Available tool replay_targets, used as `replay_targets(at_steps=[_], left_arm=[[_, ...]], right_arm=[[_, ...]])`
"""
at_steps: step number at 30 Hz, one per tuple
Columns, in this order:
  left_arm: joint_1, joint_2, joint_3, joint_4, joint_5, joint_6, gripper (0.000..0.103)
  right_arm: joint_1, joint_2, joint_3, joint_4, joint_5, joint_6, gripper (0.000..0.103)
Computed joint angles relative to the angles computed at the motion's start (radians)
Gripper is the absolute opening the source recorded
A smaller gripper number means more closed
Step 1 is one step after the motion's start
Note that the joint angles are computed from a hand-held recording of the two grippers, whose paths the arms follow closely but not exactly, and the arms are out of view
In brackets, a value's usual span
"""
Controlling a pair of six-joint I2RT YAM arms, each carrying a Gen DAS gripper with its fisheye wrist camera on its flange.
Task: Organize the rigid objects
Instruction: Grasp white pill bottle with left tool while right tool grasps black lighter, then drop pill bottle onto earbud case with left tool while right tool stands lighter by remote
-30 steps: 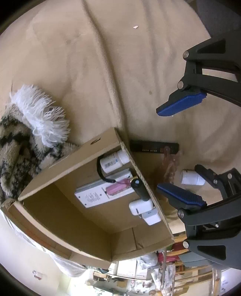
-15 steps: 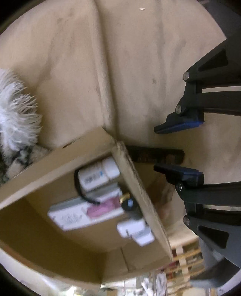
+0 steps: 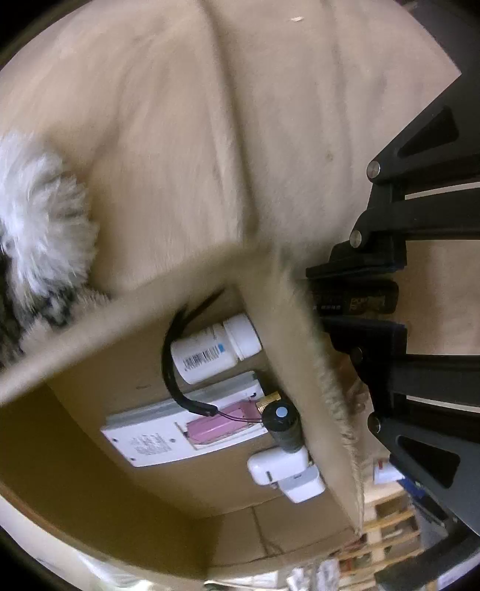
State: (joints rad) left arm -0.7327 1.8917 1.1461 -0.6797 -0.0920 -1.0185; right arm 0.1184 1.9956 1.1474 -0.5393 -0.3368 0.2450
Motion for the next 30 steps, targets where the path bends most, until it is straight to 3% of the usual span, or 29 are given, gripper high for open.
replay_targets(at_steps=[9, 16, 24, 30], left_arm=[[0.005, -0.126, -0.119, 0.021, -0.026, -0.013, 0.024], [-0.045, -0.245, -0.160, -0.026, -0.078, -0.128, 0.024], [-0.044, -0.361, -0.093, -0.169, -0.191, -0.145, 0.024], [0.003, -0.353, -0.002, -0.198, -0.243, -0.070, 0.024]], right_arm=[[0.000, -0.228, -0.166, 0.019, -0.059, -0.013, 0.020], [0.008, -0.396, -0.243, 0.015, -0.141, -0.035, 0.020], [-0.034, -0.411, -0.162, -0.014, -0.195, -0.097, 0.020], [-0.059, -0.406, -0.093, -0.034, -0.256, -0.099, 0.020]])
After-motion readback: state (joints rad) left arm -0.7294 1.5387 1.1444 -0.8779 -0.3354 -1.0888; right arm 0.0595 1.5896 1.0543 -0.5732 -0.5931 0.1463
